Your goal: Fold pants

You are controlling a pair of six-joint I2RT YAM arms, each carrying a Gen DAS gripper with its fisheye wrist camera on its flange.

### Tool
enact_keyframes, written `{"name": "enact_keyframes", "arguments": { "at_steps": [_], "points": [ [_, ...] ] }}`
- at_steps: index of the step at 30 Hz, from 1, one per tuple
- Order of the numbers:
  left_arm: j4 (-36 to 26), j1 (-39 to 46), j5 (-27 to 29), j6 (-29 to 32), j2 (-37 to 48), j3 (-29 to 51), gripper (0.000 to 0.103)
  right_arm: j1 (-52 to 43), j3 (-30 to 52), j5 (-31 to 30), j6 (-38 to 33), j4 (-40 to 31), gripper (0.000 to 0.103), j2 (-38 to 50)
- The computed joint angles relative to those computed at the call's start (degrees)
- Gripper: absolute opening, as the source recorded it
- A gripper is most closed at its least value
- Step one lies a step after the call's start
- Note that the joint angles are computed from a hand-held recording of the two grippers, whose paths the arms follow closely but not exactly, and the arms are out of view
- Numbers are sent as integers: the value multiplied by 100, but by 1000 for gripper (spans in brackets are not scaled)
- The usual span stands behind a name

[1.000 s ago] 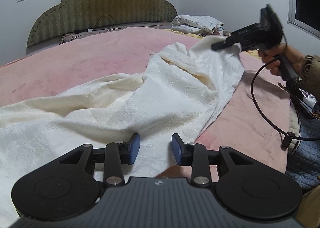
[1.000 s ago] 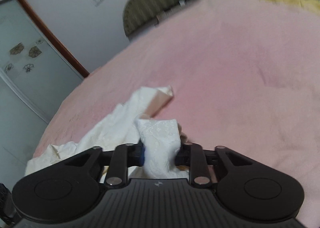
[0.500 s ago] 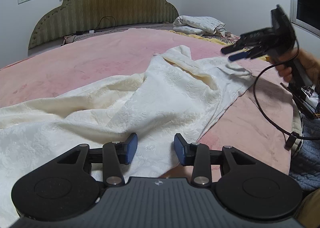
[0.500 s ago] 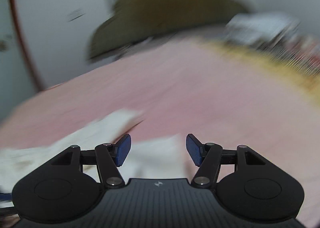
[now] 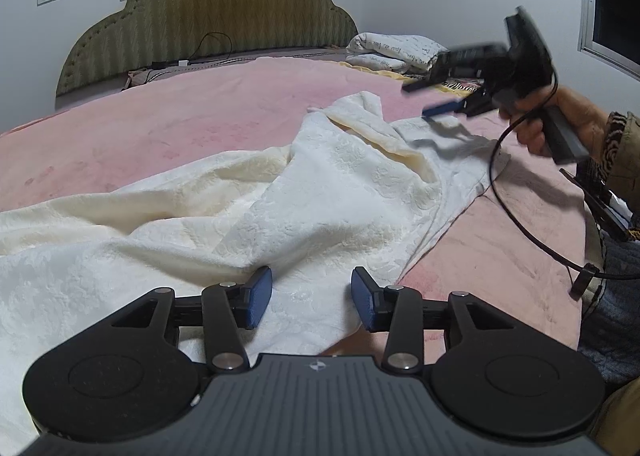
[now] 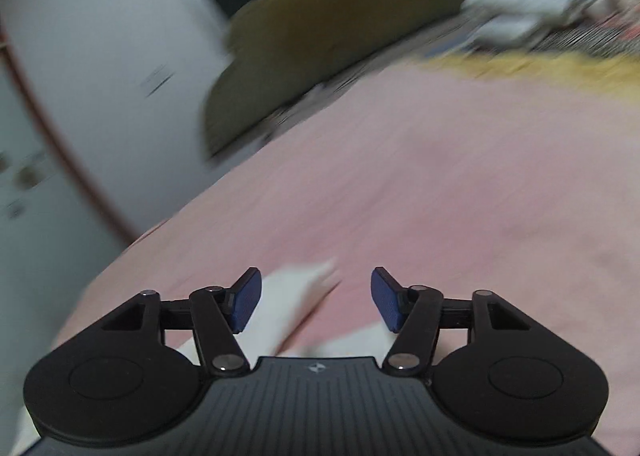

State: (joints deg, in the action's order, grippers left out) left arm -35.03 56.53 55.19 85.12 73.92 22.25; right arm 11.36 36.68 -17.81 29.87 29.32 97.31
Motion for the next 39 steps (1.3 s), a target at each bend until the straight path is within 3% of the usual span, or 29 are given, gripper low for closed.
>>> {"name": "enact_keyframes", "arguments": {
  "at_steps": [1, 2, 3, 5, 6, 8, 10, 16, 19, 20, 21, 23, 27, 30, 32, 34, 37, 39],
  "points": [
    [-11, 6, 3, 12, 12, 5, 49, 128, 249, 143, -205, -447, 68, 202],
    [-16, 8, 4, 15, 20, 10, 50, 290, 467, 671, -356, -861, 67, 356],
    [-32, 20, 4, 29, 14, 9, 50, 488, 442, 1307, -487, -769, 58, 366],
    [-22, 15, 2, 23, 9, 3, 50, 1313, 874, 3293, -399, -1569, 61, 218],
    [-18, 17, 3, 27, 4, -4, 50, 1692, 1003, 3967, -632, -1634, 61, 200],
    [-22, 30, 14, 42, 7, -7, 50, 2335, 1093, 4295, -1445, -1309, 60, 132],
    [-19, 37, 18, 47, 16, -6, 51, 2701, 1682, 4189, -1866, -1760, 59, 398],
    [-78, 32, 29, 64, 72, 29, 53, 3329, 3053, 4831, -2020, -3075, 59, 1591],
    [-153, 44, 39, 120, 117, 69, 55, 3275, 2918, 4849, -1839, -2789, 53, 1650],
    [-193, 62, 45, 168, 144, 85, 56, 3217, 2810, 4767, -1699, -2671, 23, 1595],
    [-231, 68, 49, 204, 169, 102, 60, 3078, 2623, 4571, -1450, -2497, 11, 1457],
    [-257, 78, 55, 237, 196, 115, 62, 2873, 2097, 4328, -987, -2061, 9, 1072],
    [-321, 76, 58, 345, 303, 167, 69, 2596, 317, 4216, 101, -1273, 8, -447],
    [-302, 22, 31, 423, 221, 102, 78, 2222, -782, 3771, 884, -1314, 8, -1653],
    [-154, -37, -14, 345, 27, -25, 79, 2012, -1229, 3391, 1220, -1505, 8, -2184],
    [-55, -69, -29, 296, -34, -78, 79, 1754, -1464, 2912, 1371, -1507, 8, -2305],
    [-77, -48, -6, 313, 24, -45, 79, 1364, -1607, 2340, 1660, -910, 14, -2034],
    [-143, -7, 32, 338, -8, -37, 79, 1056, -1715, 1904, 2014, -177, 35, -1702]
  ]
}}
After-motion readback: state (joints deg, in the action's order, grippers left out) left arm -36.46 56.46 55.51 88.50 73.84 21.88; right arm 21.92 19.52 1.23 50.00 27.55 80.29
